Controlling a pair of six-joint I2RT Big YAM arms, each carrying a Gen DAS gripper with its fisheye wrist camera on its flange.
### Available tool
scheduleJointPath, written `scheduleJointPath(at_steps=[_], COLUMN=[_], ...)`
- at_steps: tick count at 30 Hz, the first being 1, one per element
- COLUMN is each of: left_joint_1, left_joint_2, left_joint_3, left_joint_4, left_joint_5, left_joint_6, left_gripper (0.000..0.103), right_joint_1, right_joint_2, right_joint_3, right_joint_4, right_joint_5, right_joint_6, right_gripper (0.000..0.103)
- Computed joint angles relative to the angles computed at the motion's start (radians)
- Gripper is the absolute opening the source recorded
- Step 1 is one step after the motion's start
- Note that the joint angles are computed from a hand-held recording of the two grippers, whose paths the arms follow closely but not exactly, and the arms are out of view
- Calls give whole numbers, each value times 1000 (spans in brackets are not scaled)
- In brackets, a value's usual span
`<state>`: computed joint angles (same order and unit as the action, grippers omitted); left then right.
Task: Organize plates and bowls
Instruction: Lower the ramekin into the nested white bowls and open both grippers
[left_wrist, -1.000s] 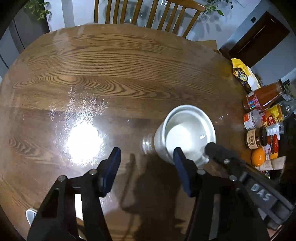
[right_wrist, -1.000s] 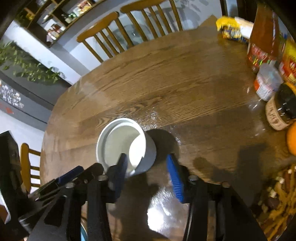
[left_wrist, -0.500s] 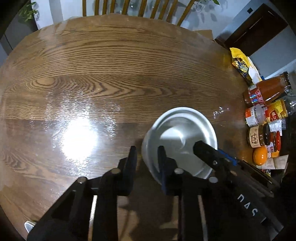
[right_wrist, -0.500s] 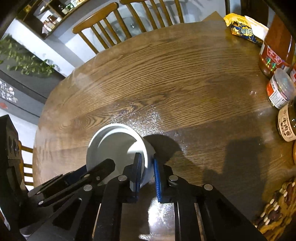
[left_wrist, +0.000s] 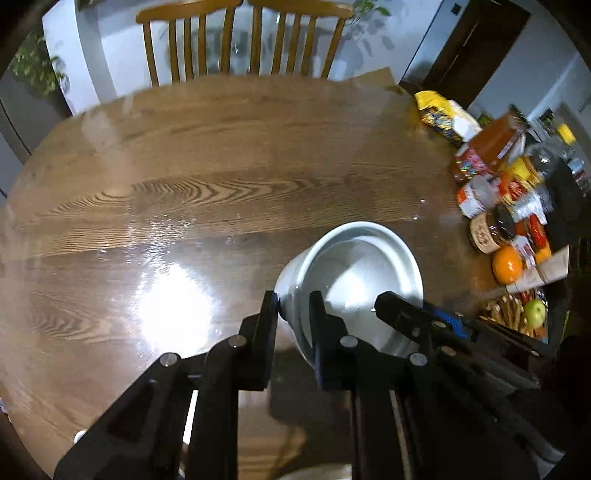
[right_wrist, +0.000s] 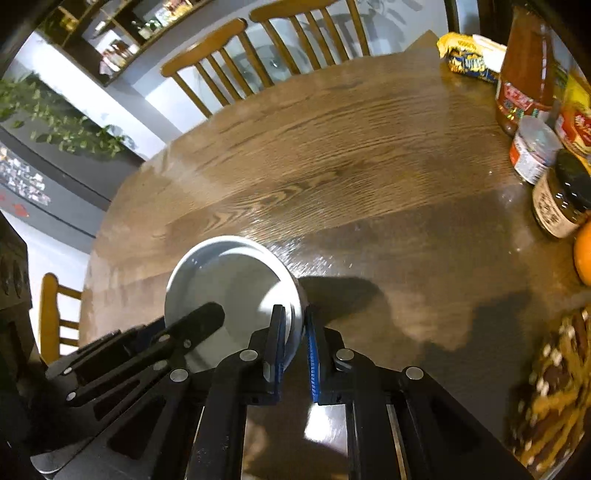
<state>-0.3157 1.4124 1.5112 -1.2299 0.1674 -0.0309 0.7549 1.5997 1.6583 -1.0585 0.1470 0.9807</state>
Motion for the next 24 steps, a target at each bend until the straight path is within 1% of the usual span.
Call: scheduleJointPath(at_steps=[8,14,19,24], left_joint_1=[-13,-8,0,8], left_joint_2=[-145,-227,-295,-351], left_joint_3=[-87,-133,-159,-199], left_joint_4=[-6,-41,-80,-120], left_joint_5=[13,43,51,62], left_joint_6=[38,65,105,141], left_gripper=[15,14,14,14], right_joint_1=[103,187,253,305], right_joint_2=[-62,-72,-79,-79], right_joint_3=[0,34,43,44], right_joint_4=[-55,-128,-174,-212], right_joint_5=[131,226,272,290], right_joint_6=[67,138,216,297], right_gripper=[13,13,13,13])
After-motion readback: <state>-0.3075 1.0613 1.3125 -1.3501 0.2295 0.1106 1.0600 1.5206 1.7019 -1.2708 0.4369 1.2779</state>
